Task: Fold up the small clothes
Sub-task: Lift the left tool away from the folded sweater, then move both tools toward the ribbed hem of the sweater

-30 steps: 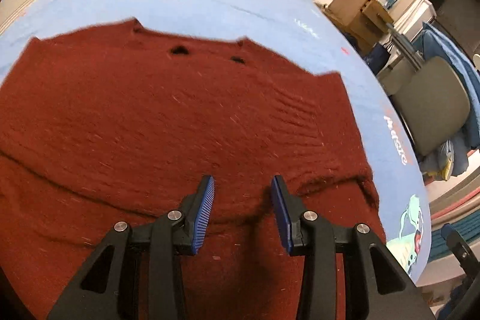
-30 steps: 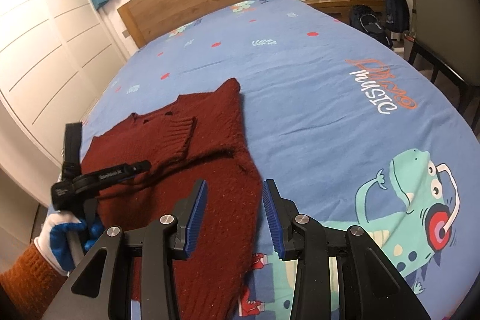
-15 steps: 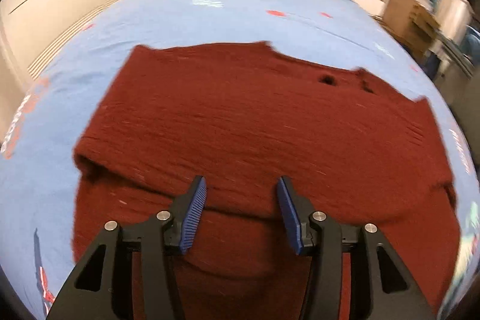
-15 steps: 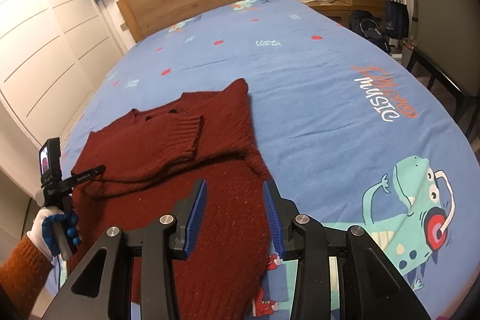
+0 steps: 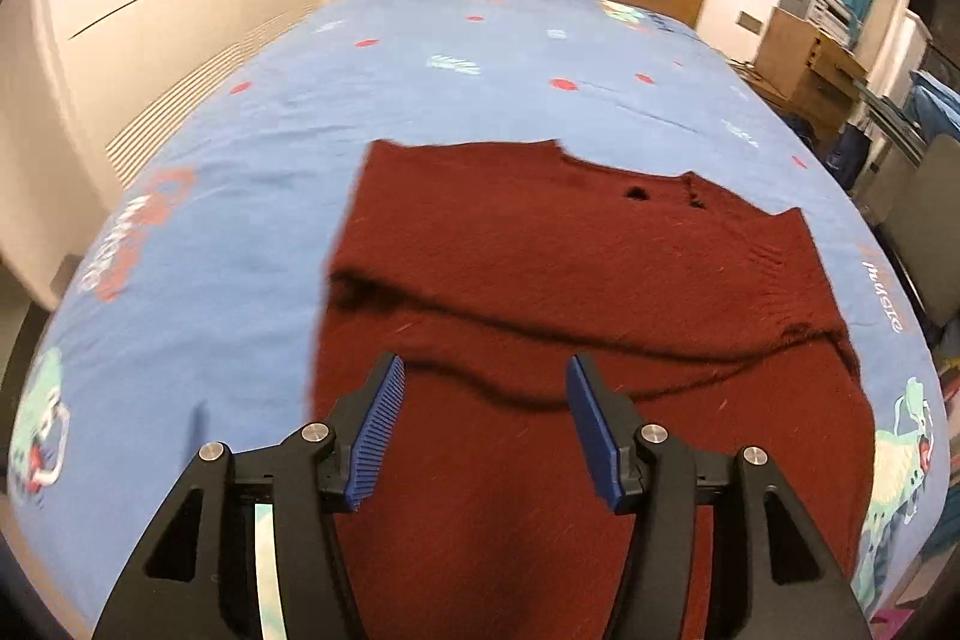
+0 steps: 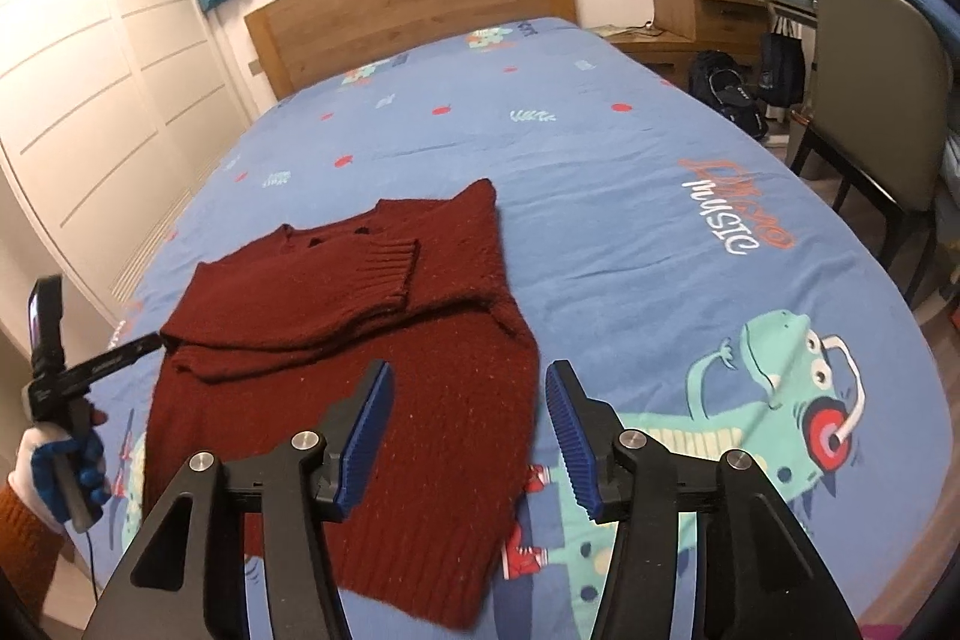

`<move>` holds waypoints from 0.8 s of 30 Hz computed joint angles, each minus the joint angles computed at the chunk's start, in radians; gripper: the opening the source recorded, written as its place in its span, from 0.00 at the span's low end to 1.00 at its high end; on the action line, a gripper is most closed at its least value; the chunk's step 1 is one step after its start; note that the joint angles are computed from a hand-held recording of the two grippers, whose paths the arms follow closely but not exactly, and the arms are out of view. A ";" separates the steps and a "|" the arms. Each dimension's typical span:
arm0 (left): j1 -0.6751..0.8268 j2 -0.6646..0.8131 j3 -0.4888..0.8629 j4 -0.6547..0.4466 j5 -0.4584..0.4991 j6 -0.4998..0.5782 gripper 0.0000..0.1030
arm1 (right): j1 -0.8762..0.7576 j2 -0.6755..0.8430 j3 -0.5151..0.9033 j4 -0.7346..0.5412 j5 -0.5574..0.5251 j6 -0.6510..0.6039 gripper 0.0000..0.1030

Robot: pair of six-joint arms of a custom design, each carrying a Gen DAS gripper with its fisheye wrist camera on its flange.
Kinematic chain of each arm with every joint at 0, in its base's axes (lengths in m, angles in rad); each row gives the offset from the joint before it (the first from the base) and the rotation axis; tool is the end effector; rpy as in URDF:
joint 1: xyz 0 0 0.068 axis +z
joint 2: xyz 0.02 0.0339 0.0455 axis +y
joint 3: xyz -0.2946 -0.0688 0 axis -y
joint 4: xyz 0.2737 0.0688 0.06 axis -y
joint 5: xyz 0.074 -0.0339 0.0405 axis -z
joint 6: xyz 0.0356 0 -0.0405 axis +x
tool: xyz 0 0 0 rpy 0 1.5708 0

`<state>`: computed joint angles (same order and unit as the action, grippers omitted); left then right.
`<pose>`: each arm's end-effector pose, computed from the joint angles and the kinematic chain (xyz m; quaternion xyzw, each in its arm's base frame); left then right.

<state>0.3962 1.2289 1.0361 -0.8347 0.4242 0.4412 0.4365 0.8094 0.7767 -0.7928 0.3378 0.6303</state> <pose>0.2422 0.0854 0.3064 0.0777 0.9402 -0.0786 0.3221 0.1547 0.0592 0.2987 0.1497 0.9079 0.0477 0.3886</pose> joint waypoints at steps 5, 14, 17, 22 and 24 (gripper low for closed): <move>0.227 -0.015 0.064 -0.150 0.083 0.167 0.53 | 0.112 -0.110 0.014 -0.121 0.109 0.095 0.64; 0.589 0.028 0.226 -0.406 0.218 0.482 0.53 | 0.372 -0.180 0.078 -0.323 0.272 0.322 0.69; 0.698 0.064 0.282 -0.495 0.260 0.583 0.53 | 0.517 -0.155 0.107 -0.408 0.352 0.444 0.73; 0.852 0.103 0.323 -0.587 0.289 0.762 0.53 | 0.714 -0.101 0.174 -0.581 0.445 0.637 0.74; 0.904 0.122 0.327 -0.611 0.299 0.822 0.53 | 0.782 -0.076 0.205 -0.654 0.465 0.703 0.75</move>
